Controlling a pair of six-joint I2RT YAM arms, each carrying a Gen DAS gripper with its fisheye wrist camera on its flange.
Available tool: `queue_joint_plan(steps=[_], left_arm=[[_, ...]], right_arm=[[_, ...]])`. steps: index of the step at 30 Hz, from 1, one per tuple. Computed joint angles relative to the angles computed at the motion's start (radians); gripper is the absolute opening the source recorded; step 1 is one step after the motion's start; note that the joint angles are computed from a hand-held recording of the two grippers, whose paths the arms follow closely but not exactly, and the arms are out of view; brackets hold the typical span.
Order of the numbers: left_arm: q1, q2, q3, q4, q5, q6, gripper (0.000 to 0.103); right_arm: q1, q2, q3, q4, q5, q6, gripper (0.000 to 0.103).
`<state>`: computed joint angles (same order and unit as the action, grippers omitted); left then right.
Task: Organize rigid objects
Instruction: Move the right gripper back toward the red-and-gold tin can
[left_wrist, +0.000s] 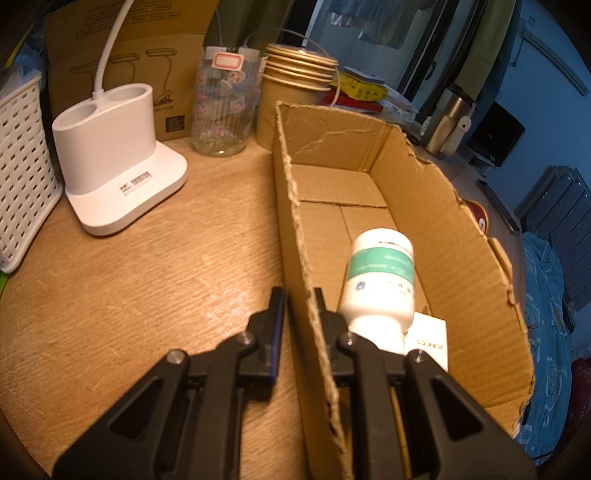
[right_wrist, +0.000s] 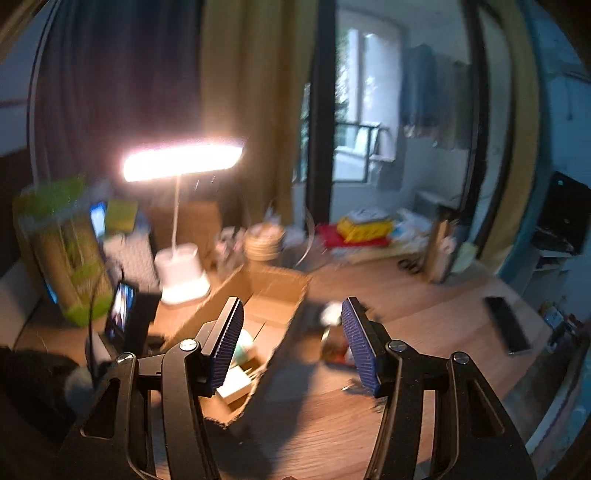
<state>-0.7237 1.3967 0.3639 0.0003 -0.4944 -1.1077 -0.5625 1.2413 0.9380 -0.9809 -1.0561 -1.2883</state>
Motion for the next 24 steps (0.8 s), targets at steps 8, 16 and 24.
queue_joint_plan(steps=[8, 16, 24], left_arm=[[0.001, 0.0, 0.0, 0.001, 0.001, 0.001, 0.015], [0.001, 0.001, 0.0, 0.001, 0.0, 0.001, 0.015], [0.0, 0.002, 0.001, 0.001, 0.0, 0.001, 0.015]], right_arm=[[-0.15, 0.107, 0.202, -0.1, -0.12, -0.001, 0.067], [-0.029, 0.173, 0.096, 0.318, 0.013, 0.324, 0.071], [0.174, 0.35, 0.005, 0.61, 0.241, 0.458, 0.071]])
